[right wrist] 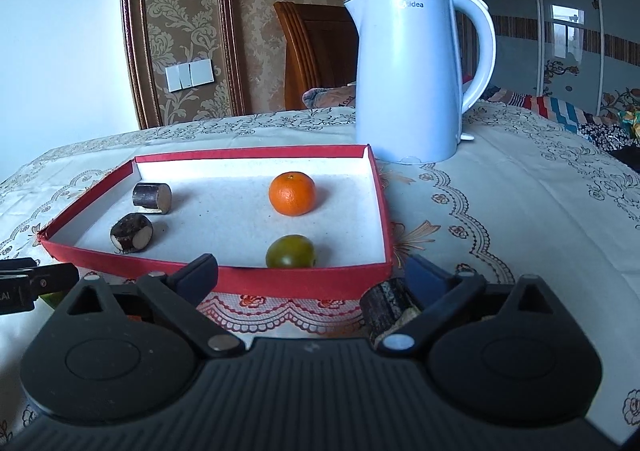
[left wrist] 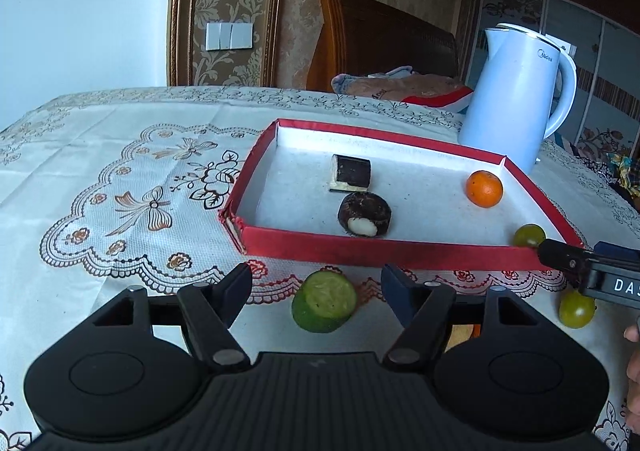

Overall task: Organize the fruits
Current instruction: 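Move both open tools back out of the tray toward the loose produce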

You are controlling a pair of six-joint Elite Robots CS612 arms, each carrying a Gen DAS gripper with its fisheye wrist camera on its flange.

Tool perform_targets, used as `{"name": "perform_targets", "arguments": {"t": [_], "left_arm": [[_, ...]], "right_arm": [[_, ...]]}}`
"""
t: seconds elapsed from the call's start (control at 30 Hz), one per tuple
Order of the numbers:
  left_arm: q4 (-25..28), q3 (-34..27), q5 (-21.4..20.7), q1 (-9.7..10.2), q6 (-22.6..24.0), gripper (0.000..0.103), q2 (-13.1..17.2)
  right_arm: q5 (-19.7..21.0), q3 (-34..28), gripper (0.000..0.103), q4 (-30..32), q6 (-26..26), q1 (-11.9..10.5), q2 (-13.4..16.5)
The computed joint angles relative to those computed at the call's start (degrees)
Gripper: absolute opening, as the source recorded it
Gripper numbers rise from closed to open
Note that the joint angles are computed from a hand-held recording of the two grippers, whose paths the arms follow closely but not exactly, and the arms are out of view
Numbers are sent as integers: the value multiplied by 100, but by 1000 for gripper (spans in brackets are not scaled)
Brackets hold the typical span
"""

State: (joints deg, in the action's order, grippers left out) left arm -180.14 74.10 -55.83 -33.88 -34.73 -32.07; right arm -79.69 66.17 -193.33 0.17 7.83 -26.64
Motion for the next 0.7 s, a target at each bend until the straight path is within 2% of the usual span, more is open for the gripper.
{"name": "perform_targets", "arguments": {"t": [0.13, 0.4, 0.57, 0.7], "left_arm": [[134, -8, -22, 11, -94, 71, -5], [607, -121, -33, -2, 32, 71, 15], [726, -165, 81, -32, 154, 73, 38], [782, -201, 92, -41, 236, 75, 53]], "right_arm": [[32, 121, 100, -54, 41, -24, -46], [287, 241, 103, -76, 802, -163, -79], [261, 259, 103, -74, 798, -159, -81], [398, 391, 103, -93, 909, -213, -140]]}}
